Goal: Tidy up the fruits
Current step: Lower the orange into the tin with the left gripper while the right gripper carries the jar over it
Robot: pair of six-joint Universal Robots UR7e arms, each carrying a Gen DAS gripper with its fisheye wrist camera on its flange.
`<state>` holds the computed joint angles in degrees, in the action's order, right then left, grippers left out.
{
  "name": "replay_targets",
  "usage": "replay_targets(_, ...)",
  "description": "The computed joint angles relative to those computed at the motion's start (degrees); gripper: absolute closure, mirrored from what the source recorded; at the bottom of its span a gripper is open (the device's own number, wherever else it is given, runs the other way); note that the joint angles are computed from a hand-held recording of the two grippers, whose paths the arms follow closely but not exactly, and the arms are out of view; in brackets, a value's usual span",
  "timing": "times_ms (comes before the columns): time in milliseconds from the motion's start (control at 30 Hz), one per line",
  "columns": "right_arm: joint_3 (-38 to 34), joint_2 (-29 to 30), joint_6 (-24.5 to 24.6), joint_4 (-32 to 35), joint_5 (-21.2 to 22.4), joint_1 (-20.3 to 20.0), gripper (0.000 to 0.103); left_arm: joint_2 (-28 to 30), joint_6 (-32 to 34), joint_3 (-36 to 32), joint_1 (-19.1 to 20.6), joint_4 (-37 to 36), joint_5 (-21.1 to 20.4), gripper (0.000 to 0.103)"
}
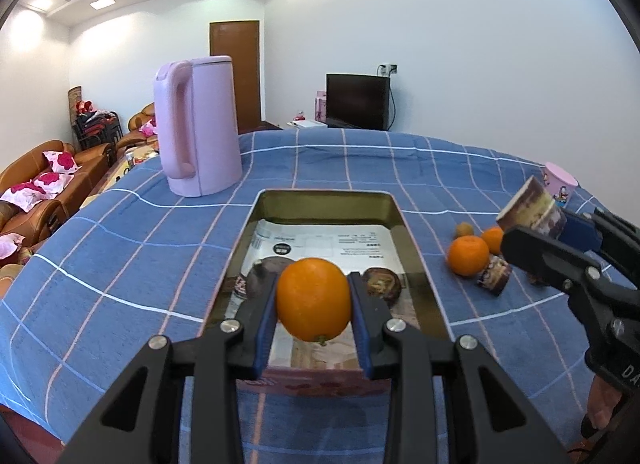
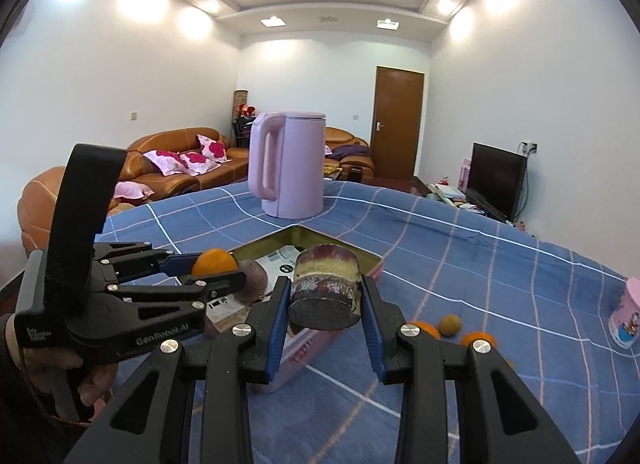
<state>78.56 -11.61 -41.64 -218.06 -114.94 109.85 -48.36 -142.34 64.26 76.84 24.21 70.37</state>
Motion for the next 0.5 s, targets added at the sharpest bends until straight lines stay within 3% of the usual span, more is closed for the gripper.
replay_targets(500, -7.9, 3.5, 1.2, 9.3, -0.1, -0.2, 0.067, 4.8, -1.8, -8.0, 1.6, 5.4, -1.6, 0.068)
